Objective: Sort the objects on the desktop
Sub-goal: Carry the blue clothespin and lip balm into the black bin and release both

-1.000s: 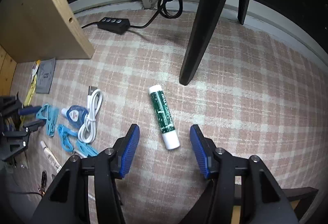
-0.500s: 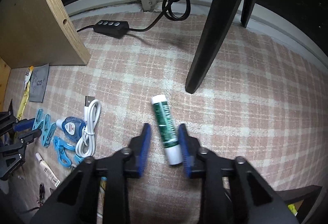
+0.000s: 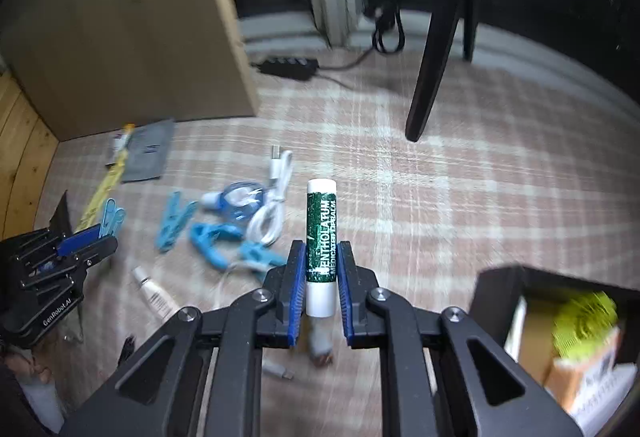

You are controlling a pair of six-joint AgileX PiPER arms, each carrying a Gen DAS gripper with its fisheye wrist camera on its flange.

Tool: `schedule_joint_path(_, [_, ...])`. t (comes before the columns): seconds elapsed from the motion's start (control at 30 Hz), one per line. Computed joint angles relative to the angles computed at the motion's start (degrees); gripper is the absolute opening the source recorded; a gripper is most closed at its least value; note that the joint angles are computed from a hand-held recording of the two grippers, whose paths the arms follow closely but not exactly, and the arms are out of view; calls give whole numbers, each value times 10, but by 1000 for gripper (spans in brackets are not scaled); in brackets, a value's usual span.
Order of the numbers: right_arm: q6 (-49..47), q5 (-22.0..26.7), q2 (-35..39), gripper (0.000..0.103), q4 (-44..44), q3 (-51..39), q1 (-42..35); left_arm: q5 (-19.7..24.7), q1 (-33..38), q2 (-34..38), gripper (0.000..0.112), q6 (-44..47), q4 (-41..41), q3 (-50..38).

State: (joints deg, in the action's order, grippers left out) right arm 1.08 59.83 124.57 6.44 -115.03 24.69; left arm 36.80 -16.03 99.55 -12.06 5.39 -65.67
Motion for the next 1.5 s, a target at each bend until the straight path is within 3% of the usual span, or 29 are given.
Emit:
schedule_joint_path(0.1, [6,-34,-63,15,3,70,11,25,-32,-42,16,-45,23,-2])
schedule_joint_path(0.3, [27,-104,-179,15,-15,207,25,30,-111,-105,16,-118,46,24])
schedule_joint_path(0.73, [52,-168,-430,16,-22,469,-31,74,-342,-117,16,-263,107,-28])
schedule_joint_path(0.93, [-23,-154,-531,16,34,564,-151,95,-432,-57,16,-286,112,-100])
schedule_joint_path(1.07, [-132,-125,-577,16,102,615,-292,102,-477,3,16,-279,94,-160])
schedule_joint_path(1.3, [-297,-87,-578,16,191,660,-506,128,-523,109,16,-255,54,-272])
schedule_joint_path(1.5, [-359,-80,-548,16,212,661,-591,159,-550,177,16,-230,34,-362])
